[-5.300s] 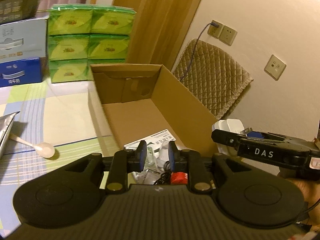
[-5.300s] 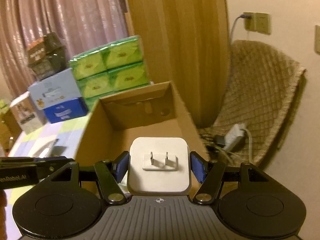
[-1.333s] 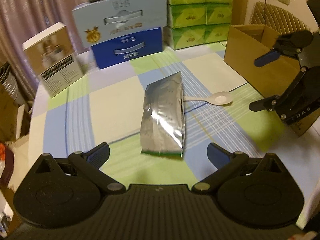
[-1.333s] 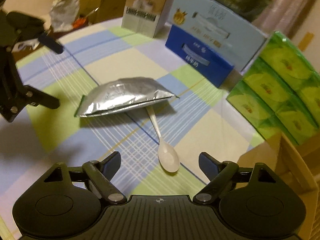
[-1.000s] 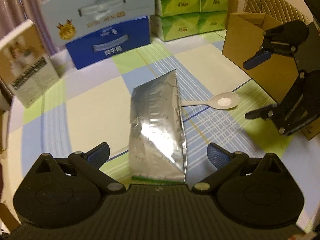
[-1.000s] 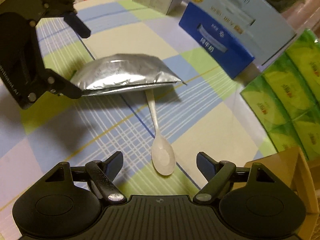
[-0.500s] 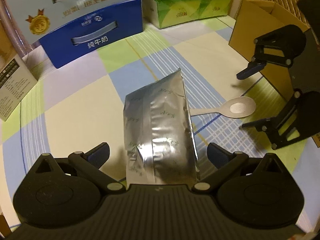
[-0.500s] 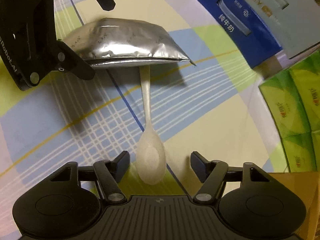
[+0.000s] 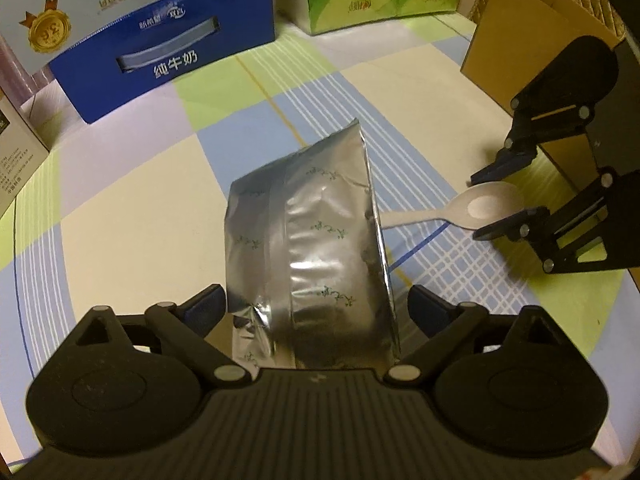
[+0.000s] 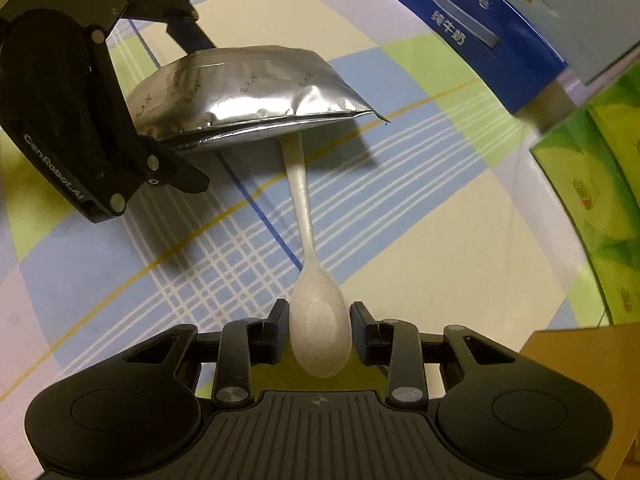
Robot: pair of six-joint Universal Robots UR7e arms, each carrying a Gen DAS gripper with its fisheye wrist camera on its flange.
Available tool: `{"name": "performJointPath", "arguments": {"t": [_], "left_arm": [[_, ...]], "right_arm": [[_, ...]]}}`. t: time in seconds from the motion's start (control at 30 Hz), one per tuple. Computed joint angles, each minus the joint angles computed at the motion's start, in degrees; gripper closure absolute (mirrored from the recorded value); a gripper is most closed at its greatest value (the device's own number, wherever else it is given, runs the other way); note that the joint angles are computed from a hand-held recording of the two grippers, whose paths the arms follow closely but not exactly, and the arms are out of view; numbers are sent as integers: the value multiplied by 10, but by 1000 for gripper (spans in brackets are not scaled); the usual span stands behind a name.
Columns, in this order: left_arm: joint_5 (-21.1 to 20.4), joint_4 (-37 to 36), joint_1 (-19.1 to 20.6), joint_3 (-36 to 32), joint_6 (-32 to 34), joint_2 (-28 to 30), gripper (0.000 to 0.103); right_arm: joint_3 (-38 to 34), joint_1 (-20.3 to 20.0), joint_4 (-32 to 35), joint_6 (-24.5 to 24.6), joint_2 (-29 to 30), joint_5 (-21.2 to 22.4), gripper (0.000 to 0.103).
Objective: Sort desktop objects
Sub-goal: 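Move the left tool to the silver foil bag while the right tool approaches the white spoon, then close the left tool on the foil bag while the right tool grasps the spoon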
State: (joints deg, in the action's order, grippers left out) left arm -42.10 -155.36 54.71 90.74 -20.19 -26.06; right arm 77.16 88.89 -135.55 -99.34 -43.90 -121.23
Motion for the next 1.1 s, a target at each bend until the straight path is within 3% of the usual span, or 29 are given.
{"name": "performJointPath", "arguments": {"t": [0.17, 0.23, 0.33, 0.5, 0.73, 0.87, 1.0, 1.1], "left_arm": [[-4, 27, -1, -3, -15, -1, 30], [-15, 35, -3, 0, -22, -5, 42], [-19, 59, -11, 5, -40, -8, 49], [-37, 75, -33, 40, -78, -21, 51], [-62, 66, -86, 114, -158, -41, 52], [-69, 50, -116, 144, -203, -37, 52], [-66, 45, -143, 158, -236, -27, 51], [-60, 56, -153, 159, -248, -21, 47]], "right_arm": [[11, 1, 4, 41, -11, -17, 73], [19, 1, 3, 68, -19, -21, 73], [30, 1, 17, 111, -35, -27, 73], [62, -5, 66, 181, -83, -17, 73], [128, -44, 100, 228, -167, 28, 73], [168, -81, 79, 221, -208, 68, 73], [218, -116, 14, 183, -242, 112, 73], [225, -136, 12, 169, -256, 155, 72]]}}
